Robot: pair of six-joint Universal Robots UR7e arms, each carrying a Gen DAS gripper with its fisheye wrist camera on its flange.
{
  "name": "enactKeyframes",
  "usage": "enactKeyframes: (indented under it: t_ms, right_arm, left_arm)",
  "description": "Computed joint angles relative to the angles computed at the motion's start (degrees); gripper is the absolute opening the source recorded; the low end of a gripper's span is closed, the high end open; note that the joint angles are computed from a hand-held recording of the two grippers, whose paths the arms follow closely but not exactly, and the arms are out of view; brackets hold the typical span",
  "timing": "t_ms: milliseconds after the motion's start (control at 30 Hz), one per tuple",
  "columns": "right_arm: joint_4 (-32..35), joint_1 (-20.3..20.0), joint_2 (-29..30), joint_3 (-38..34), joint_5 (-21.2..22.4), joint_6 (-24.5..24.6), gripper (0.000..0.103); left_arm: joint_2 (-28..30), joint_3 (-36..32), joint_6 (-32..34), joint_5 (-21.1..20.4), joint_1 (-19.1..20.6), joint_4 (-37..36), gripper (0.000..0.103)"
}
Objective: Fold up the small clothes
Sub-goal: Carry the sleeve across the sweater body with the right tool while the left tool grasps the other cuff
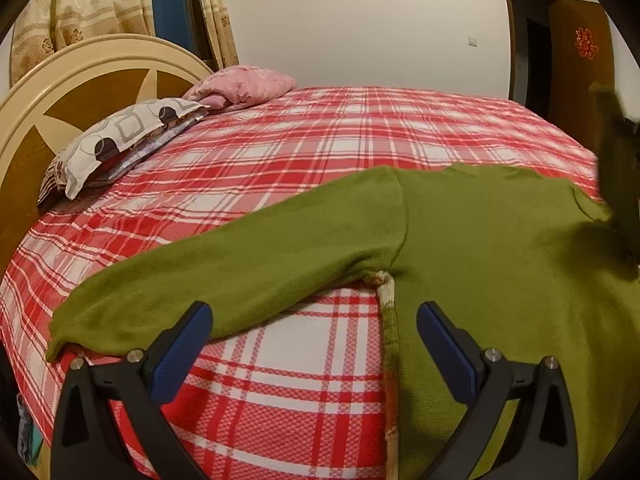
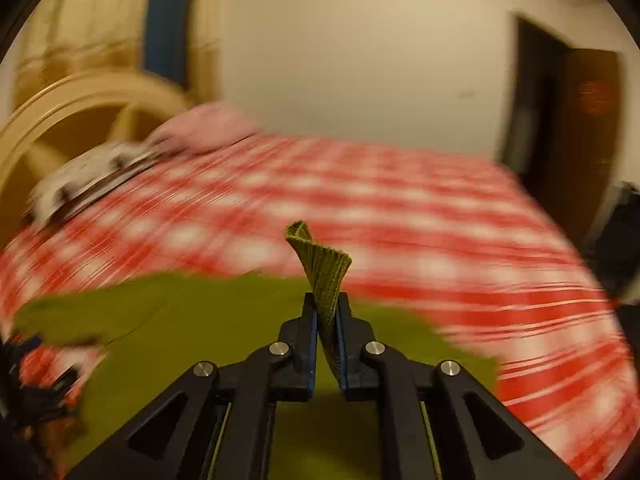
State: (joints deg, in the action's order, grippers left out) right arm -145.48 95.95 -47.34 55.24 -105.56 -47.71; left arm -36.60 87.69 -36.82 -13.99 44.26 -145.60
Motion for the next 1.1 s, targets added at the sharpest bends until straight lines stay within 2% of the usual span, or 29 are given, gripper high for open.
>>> enactKeyframes:
  t_ms: [33, 67, 100, 133, 167, 233, 367, 400, 500, 567, 633, 667, 733, 767, 833, 933, 967, 1000, 1033, 1067, 1100]
  right_arm:
    - [2.3, -0.4, -0.5, 1.2, 1.5, 0.9, 0.017]
    - [5.2, -0.8, -1.2, 3.0, 3.0, 2.2, 0.047]
    - [8.5, -0.9, -1.9, 4.3, 3.3, 3.0, 0.065]
    - [10.8, -1.1, -2.6, 5.6, 3.3, 3.1, 0.078]
    - [12.1, -1.6, -4.0, 7.9, 4.1, 2.2, 0.078]
    - [10.2, -2.3, -6.9, 12.9, 4.1, -1.2, 0.078]
    - [11.4, -5.1, -10.7, 15.2, 4.1, -3.2, 0.078]
    - [10.9, -5.6, -10.8, 14.8, 3.8, -3.0, 0.078]
    - [8.4, -8.3, -11.5, 13.4, 4.4, 1.4, 0.078]
    - [5.8, -9.9, -11.9, 13.0, 5.1, 5.0, 0.078]
    - [4.1, -11.6, -12.4, 12.9, 6.2, 8.1, 0.078]
    - [3.6, -12.3, -12.6, 13.1, 6.8, 9.0, 0.078]
    - [1.0, -13.1, -12.9, 14.3, 7.3, 9.8, 0.078]
    - [-0.7, -13.6, -13.2, 15.4, 7.8, 9.4, 0.078]
    - [-2.2, -14.2, -13.8, 16.8, 8.5, 8.8, 0.078]
    - [-1.7, -15.1, -14.6, 17.6, 10.6, 8.6, 0.078]
    - [-1.7, -15.2, -14.8, 17.7, 10.9, 8.3, 0.078]
    - [-1.6, -15.3, -14.7, 17.7, 11.2, 8.1, 0.078]
    - [-1.2, -15.4, -14.6, 17.5, 11.6, 8.0, 0.078]
    - [-1.0, -15.7, -14.8, 17.7, 11.9, 7.9, 0.078]
    - [-0.8, -15.8, -14.6, 17.5, 11.9, 8.1, 0.078]
  left_arm:
    - [-0.1, -0.1, 1.3, -0.5, 0.0, -1.1, 0.103]
    - [-0.1, -0.1, 2.6, -1.3, -0.1, -2.4, 0.103]
    - [-0.2, -0.1, 3.5, -1.8, -0.1, -3.3, 0.103]
    - [-0.1, -0.3, 5.0, -2.1, -0.1, -4.9, 0.103]
    - [0.3, -0.6, 6.9, -2.3, -0.2, -6.7, 0.103]
    - [1.2, -1.7, 10.2, -3.2, -0.3, -9.1, 0.103]
    - [4.3, -6.1, 17.1, -6.8, -0.4, -13.2, 0.103]
    - [5.8, -8.6, 19.9, -9.2, -0.2, -14.3, 0.103]
    - [9.5, -15.1, 23.9, -14.7, 0.2, -14.0, 0.103]
    - [11.8, -19.2, 25.0, -16.9, 0.5, -12.1, 0.103]
    - [14.8, -25.3, 25.3, -20.0, 1.2, -6.6, 0.1]
    - [16.4, -28.5, 24.3, -21.1, 1.7, -3.1, 0.091]
    - [18.7, -33.1, 23.1, -23.3, 2.5, 2.6, 0.088]
    - [20.1, -36.0, 22.3, -23.5, 2.9, 6.4, 0.082]
    - [21.6, -38.7, 19.5, -23.4, 3.4, 10.3, 0.077]
    - [22.1, -40.8, 14.7, -28.6, 4.6, 15.1, 0.057]
    - [22.3, -40.8, 14.2, -28.7, 4.6, 14.5, 0.055]
    - [22.6, -40.9, 14.3, -28.3, 4.4, 13.6, 0.047]
    - [22.6, -40.9, 14.7, -29.3, 4.3, 13.2, 0.021]
    - [22.4, -40.9, 15.1, -30.8, 4.3, 13.1, 0.015]
    - [22.3, -40.8, 14.9, -30.8, 4.2, 13.0, 0.013]
